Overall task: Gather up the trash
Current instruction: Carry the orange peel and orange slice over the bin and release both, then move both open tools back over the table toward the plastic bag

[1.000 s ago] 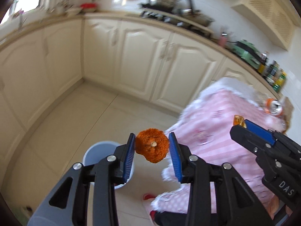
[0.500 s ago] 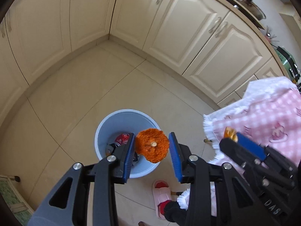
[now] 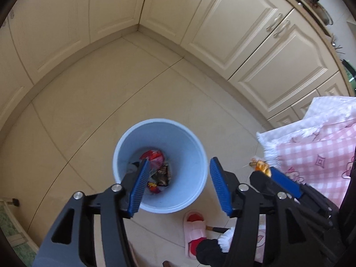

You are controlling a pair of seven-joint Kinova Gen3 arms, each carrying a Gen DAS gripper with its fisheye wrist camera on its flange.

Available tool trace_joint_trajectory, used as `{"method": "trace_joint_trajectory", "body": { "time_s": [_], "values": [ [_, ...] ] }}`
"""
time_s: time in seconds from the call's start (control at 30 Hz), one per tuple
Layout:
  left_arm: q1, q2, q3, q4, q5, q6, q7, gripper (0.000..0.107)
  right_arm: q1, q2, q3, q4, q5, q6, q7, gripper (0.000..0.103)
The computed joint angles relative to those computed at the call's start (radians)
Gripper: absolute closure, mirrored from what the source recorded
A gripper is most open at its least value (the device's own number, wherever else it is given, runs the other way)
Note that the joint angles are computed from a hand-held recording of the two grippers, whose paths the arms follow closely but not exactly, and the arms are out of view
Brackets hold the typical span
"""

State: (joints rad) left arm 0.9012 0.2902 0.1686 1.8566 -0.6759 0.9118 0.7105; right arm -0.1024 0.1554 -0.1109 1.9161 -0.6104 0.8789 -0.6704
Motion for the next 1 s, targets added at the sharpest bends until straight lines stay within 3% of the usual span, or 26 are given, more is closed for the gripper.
{"method": "trace_joint_trajectory", "body": {
  "time_s": [0.43,0.63,1.0],
  "values": [
    [-0.017,-0.028,0.024,0.024,0.051,0.032,0.003,0.05,-0.04,0.001,-0.022,0.0,0.009,-0.042,-0.04,0.065],
    [-0.019,-0.037,0.028,0.033,0.054,0.031,0.009,0.05,-0.058,-0.003,-0.029,-0.004,0.01,-0.05,-0.06,0.056],
    [-0.01,-0.042,0.04,0.016,0.048,0.069,0.01,0.05,-0.036,-0.045,-0.006,-0.005,0.011,-0.014,-0.032,0.056]
  ]
}}
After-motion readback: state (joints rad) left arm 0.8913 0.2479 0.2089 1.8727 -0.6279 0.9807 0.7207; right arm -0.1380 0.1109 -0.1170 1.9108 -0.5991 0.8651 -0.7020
